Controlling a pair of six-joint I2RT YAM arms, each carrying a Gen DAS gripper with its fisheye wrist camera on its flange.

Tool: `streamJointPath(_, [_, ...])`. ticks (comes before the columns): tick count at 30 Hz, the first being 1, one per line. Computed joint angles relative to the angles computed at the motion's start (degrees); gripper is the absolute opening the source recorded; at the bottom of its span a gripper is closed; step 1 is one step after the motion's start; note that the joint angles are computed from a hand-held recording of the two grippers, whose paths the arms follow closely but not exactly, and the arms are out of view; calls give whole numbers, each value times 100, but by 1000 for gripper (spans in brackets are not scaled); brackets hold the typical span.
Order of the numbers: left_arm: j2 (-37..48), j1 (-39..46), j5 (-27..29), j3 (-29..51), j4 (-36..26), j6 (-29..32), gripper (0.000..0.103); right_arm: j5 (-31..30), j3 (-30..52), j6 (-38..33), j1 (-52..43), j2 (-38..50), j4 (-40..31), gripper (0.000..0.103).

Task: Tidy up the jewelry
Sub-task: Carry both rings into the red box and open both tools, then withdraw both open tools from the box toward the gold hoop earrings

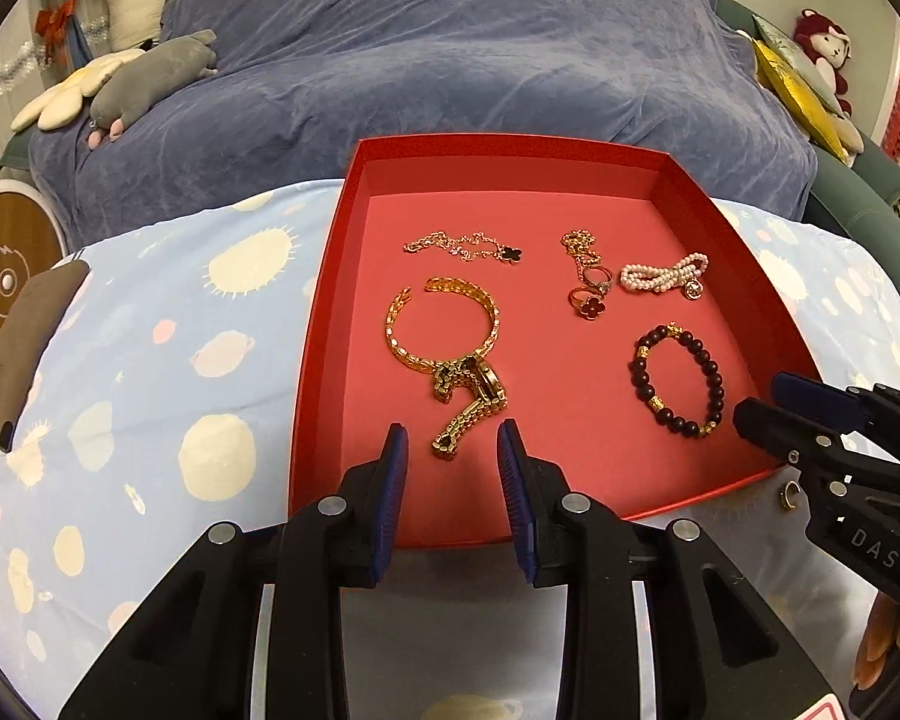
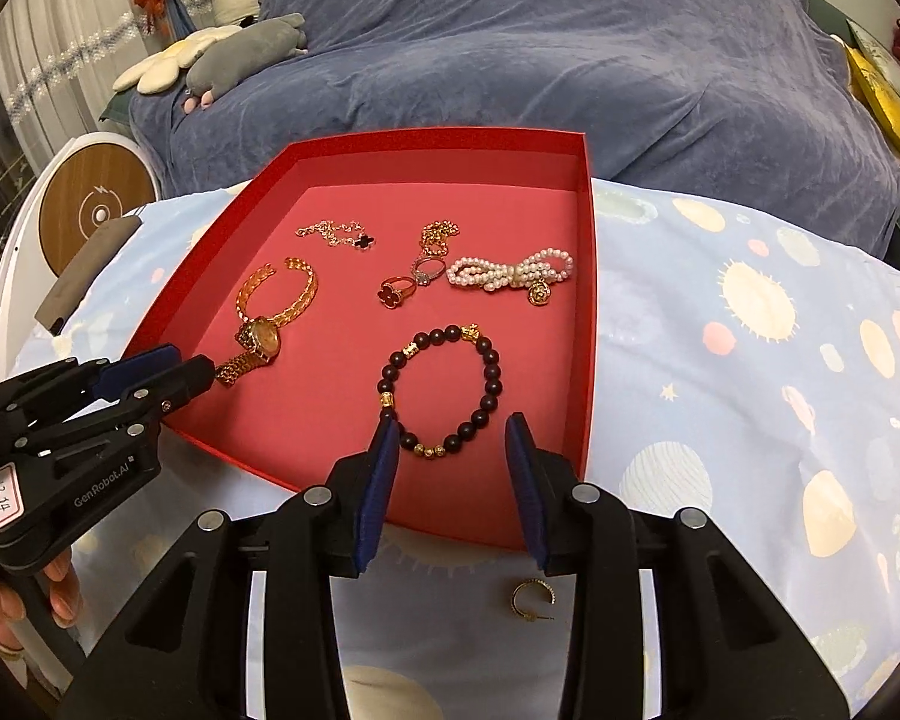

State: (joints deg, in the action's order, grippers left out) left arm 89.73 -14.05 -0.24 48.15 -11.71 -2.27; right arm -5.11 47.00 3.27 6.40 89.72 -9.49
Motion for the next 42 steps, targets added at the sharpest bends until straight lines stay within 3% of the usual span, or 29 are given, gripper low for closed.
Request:
streamJointPath(13, [-588,-144,21,-654,85,-134,30,-192,-620,12,-132,-748,-197,35])
streamJointPath(25, [-754,-308,-73,-740,-98,-568,35,-416,-1128,117,-329,-1590,-378,35])
streamJointPath(27, [-991,-291,-46,-814,-164,-630,35,-406,-1229,120,-427,-1958,-549,43])
streamJointPath(28, [-1127,-316,-65,-872,-182,-634,37,-480,-1333,105,-495,-2158,-604,46])
streamJointPath(30, [-1503,-457,-248,-1010,-271,-713,52,-547,-1517,129,-610,-2583,-791,47])
streamJointPath(32, [-1936,-649,-419,-1202,-341,-816,65,-382,-1691,169,-632,-2914,-972,57])
streamJointPath(36, [-2572,-1018,-581,-1522,-612,-1039,68,-468,-2074,109,-813,-3168,-1020,57])
streamJointPath(42, [-2636,-1549,-863,-1855,-630,-1284,68,-237,-2307,92,-677,-2419,-277,53])
